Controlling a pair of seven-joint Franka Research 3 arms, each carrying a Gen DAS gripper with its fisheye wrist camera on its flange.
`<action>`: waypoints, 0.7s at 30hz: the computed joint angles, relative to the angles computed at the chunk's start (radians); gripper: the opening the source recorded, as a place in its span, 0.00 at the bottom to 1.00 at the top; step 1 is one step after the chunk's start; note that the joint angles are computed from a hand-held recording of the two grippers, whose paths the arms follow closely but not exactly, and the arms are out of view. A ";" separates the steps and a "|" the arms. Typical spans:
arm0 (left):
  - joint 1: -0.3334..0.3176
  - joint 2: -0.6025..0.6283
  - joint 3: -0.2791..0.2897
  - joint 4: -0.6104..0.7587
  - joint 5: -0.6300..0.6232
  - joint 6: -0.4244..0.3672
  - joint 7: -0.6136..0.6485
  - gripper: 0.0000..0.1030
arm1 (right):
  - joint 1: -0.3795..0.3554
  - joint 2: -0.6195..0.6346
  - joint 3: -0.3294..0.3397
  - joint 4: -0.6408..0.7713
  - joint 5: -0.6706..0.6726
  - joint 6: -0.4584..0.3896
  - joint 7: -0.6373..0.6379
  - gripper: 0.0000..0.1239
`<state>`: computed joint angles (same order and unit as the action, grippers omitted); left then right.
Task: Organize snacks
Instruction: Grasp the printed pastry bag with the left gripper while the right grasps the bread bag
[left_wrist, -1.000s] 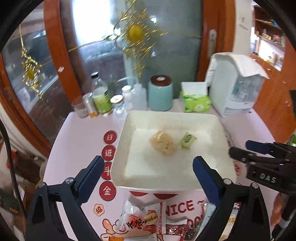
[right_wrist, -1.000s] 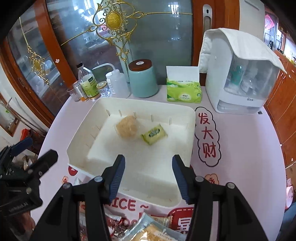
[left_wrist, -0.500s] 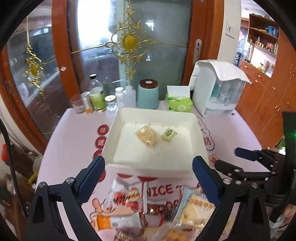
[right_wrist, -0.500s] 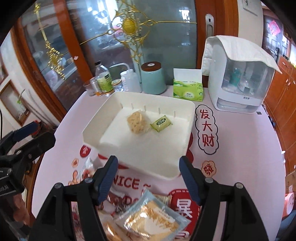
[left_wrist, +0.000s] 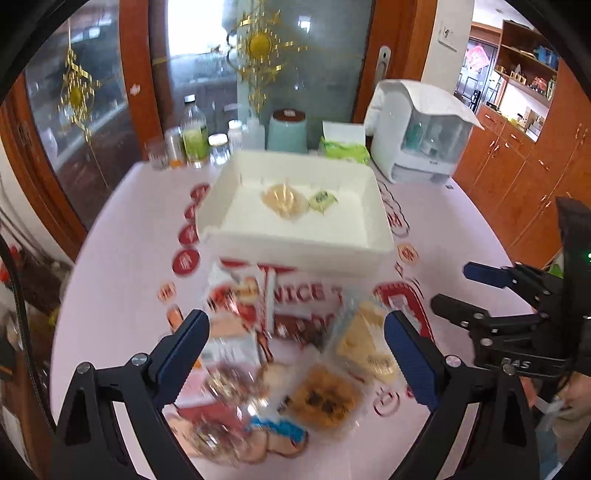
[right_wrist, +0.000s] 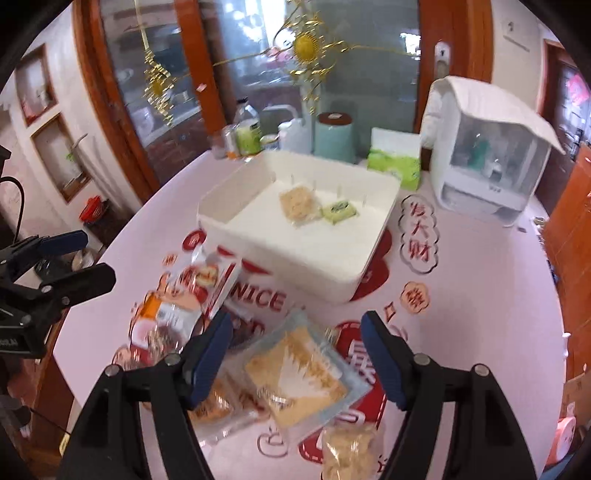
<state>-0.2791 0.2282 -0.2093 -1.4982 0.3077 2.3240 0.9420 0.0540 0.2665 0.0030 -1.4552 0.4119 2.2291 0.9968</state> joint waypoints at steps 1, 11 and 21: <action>0.002 -0.010 -0.004 -0.023 -0.015 0.004 -0.004 0.93 | 0.000 -0.012 0.001 -0.027 -0.005 0.005 -0.022 0.60; -0.001 0.004 -0.018 -0.130 -0.131 -0.016 -0.149 0.93 | 0.007 -0.013 -0.001 -0.147 -0.031 0.025 -0.170 0.66; -0.001 0.125 -0.029 -0.092 -0.245 -0.089 -0.329 0.93 | 0.019 0.115 0.000 -0.086 -0.118 0.000 -0.259 0.66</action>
<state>-0.2798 0.3528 -0.2385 -1.5903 0.0631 2.2350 0.6134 0.0730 0.3815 0.0028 -1.5412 0.2935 2.2290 0.7379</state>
